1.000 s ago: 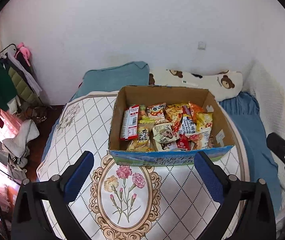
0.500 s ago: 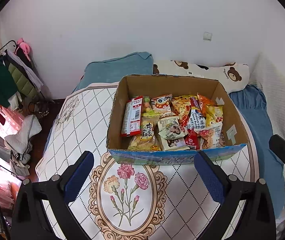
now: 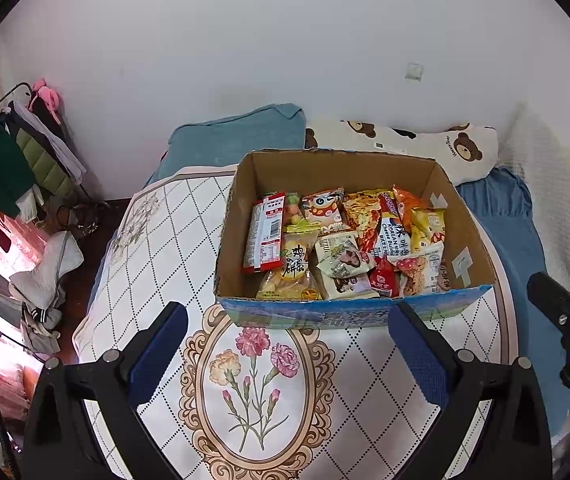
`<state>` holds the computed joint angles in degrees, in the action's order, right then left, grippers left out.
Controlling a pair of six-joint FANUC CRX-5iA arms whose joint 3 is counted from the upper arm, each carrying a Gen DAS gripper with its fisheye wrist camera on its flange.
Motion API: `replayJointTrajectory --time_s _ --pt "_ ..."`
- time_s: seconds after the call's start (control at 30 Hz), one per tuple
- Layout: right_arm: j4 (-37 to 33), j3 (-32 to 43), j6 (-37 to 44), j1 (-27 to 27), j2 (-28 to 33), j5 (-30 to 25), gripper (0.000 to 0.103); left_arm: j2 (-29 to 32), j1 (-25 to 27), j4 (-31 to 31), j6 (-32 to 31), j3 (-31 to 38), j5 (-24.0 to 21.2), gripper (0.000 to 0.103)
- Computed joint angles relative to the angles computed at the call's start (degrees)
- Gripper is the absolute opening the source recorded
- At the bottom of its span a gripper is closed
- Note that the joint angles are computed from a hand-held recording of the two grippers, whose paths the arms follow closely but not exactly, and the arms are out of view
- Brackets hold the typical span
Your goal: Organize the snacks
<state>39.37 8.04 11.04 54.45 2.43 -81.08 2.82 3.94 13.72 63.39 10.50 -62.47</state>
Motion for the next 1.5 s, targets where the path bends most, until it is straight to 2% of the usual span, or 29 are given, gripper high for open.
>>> replayJointTrajectory --time_s 1.5 --pt "-0.2 -1.4 -0.2 0.0 -1.1 1.0 0.103 -0.8 0.4 2.3 -1.9 0.1 -0.9 0.103"
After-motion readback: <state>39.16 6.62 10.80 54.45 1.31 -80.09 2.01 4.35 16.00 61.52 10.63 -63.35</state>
